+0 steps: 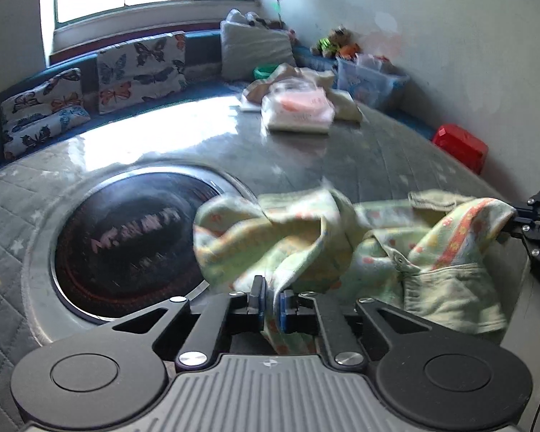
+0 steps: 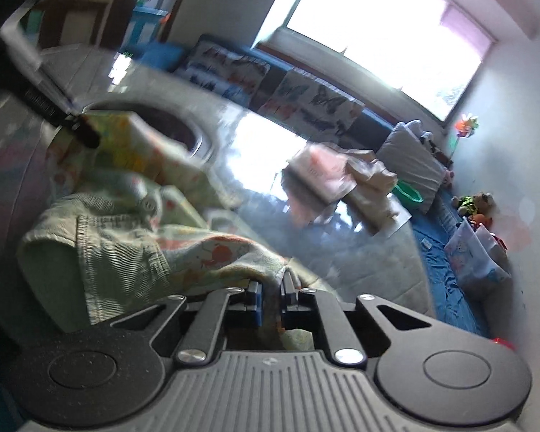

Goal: Fold clothes

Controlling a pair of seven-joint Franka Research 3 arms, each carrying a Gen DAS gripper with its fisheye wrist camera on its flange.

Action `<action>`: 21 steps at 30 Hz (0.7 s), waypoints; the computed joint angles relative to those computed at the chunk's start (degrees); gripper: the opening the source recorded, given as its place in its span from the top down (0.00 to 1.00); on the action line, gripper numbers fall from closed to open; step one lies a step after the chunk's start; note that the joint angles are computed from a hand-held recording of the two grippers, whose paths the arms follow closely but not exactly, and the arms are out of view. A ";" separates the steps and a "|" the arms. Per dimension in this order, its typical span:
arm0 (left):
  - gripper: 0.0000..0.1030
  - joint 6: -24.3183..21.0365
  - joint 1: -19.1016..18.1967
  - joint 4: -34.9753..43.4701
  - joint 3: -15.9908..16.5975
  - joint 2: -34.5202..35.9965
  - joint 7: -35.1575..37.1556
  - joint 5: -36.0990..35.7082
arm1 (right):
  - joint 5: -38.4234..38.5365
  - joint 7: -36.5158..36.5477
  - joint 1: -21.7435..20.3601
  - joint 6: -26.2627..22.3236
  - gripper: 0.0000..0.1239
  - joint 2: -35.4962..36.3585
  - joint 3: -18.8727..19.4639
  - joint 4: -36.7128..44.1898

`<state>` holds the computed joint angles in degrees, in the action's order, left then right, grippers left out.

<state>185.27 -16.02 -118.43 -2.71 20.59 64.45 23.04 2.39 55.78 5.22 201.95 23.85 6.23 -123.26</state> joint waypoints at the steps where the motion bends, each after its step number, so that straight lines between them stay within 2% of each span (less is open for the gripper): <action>1: 0.94 0.17 -0.04 0.17 0.54 -0.26 -0.30 -0.16 | 0.02 0.24 -0.10 0.20 0.94 0.18 0.12 0.83; 9: 0.96 -0.69 -0.71 4.21 5.58 -1.07 -2.95 -0.46 | -1.49 1.08 -0.28 -0.27 0.94 4.20 1.41 11.82; 16: 0.97 -4.11 5.03 12.01 3.65 0.28 -4.29 -0.48 | -0.39 -0.71 2.11 -4.30 0.94 11.73 1.64 28.21; 19: 0.97 -5.65 3.72 16.51 7.08 1.49 -7.14 1.60 | 0.56 -1.91 3.34 -6.43 0.94 15.81 1.56 36.38; 21: 0.97 -6.62 4.18 19.52 7.91 2.31 -8.82 2.58 | 1.64 -2.55 4.72 -8.57 0.94 19.40 1.13 43.64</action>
<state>178.65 -11.84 -98.90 5.20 22.91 55.63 25.61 4.03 53.23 9.93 193.38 43.25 7.36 -79.62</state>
